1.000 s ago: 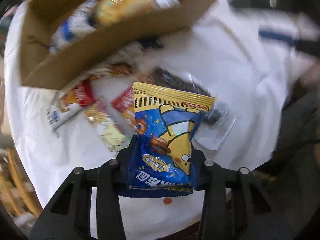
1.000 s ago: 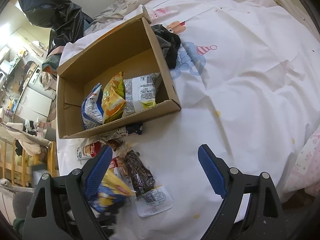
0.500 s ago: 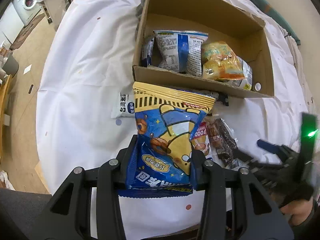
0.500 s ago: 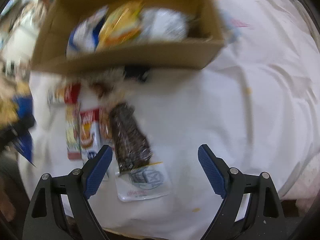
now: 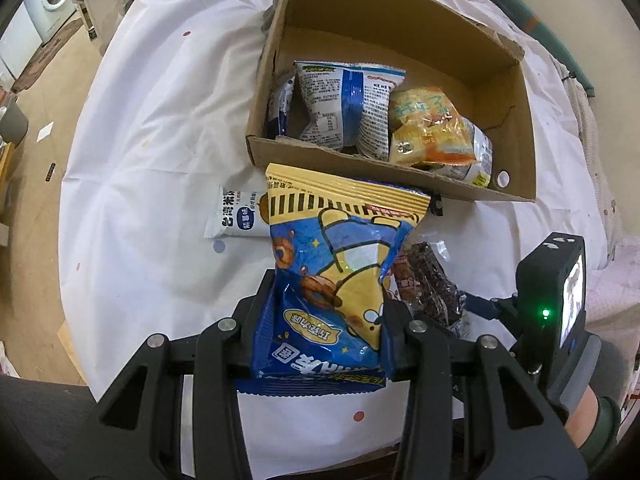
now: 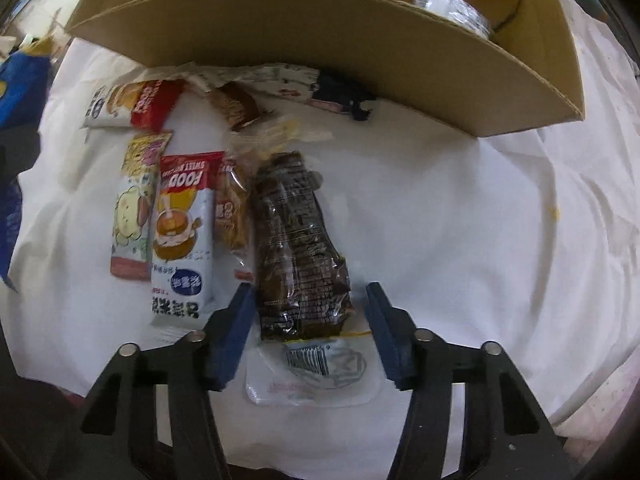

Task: Organize snacks
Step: 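Grasp the blue cartoon chip bag with the left tool while the right tool grasps the brown chocolate pack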

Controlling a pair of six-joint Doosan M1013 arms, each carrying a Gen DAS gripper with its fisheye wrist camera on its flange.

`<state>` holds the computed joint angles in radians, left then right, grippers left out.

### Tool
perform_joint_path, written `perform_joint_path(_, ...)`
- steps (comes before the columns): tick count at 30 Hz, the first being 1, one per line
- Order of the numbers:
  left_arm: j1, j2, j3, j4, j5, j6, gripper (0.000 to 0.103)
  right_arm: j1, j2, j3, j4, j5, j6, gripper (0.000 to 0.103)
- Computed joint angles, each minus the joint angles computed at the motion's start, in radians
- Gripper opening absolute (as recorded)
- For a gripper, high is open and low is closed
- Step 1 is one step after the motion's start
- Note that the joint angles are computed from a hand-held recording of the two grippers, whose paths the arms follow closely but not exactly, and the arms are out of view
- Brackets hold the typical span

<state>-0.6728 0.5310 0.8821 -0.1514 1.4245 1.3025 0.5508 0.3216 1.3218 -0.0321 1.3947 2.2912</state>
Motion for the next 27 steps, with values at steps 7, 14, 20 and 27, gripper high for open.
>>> perform_joint_path(7,-0.01,0.008,0.0,0.028,0.003,-0.003,0.038,0.0,-0.033,0.03,0.029,-0.058,0.017,0.043)
perform_joint_path(14,-0.014,0.0,0.019,0.083,-0.011,-0.019,0.038,-0.013,-0.068,0.051,0.079,-0.125,0.013,0.028)
perform_joint_path(20,-0.015,0.002,0.024,0.115,0.0,-0.046,0.038,-0.016,-0.098,0.085,0.094,-0.162,0.04,0.02)
perform_joint_path(27,-0.025,0.0,0.027,0.126,-0.015,-0.04,0.038,-0.031,-0.116,0.109,0.122,-0.195,0.052,0.019)
